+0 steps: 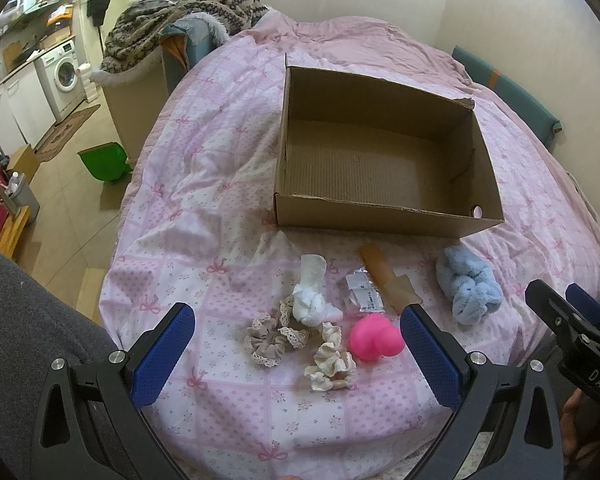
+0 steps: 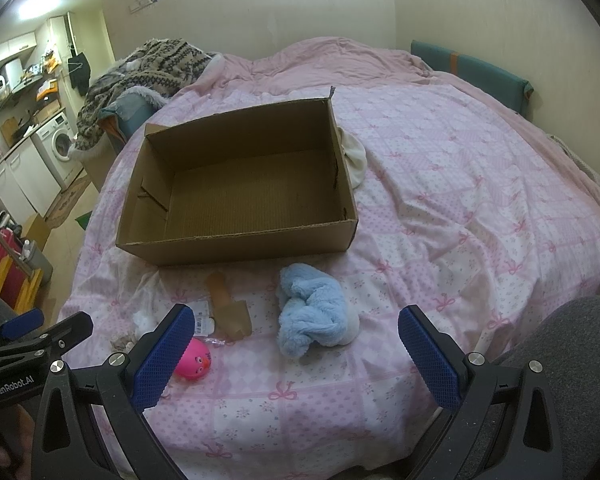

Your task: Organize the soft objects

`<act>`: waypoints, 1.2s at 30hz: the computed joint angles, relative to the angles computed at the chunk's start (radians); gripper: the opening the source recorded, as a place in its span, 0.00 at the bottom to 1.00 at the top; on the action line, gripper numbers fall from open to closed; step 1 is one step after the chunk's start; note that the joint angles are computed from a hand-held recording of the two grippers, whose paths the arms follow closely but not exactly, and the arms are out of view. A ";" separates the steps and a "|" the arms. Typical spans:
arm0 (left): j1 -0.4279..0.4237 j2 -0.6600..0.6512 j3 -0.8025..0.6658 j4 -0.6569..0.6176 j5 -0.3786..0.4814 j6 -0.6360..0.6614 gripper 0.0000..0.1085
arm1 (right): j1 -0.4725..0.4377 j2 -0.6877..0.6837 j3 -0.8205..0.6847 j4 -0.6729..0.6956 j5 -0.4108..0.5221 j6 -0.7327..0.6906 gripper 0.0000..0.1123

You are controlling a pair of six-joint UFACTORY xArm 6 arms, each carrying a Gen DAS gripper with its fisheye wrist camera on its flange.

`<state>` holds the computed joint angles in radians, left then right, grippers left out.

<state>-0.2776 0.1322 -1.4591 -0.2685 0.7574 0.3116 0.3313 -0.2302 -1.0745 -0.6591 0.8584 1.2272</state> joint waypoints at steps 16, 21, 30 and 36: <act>0.000 0.000 0.001 -0.004 0.003 0.008 0.95 | -0.002 0.000 0.001 0.005 -0.002 -0.004 0.92; -0.003 -0.006 0.006 0.005 -0.002 0.005 0.95 | -0.003 -0.007 0.004 0.007 -0.006 -0.007 0.92; -0.004 0.028 -0.078 0.042 0.081 -0.019 0.95 | -0.033 -0.020 -0.008 0.096 -0.043 -0.067 0.92; -0.003 0.100 -0.218 0.066 0.184 -0.045 0.95 | -0.078 -0.009 -0.052 0.188 -0.058 -0.153 0.92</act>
<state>-0.2808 0.2323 -1.6769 -0.2029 0.9418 0.2665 0.2537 -0.2387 -1.1264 -0.4712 0.8003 1.0744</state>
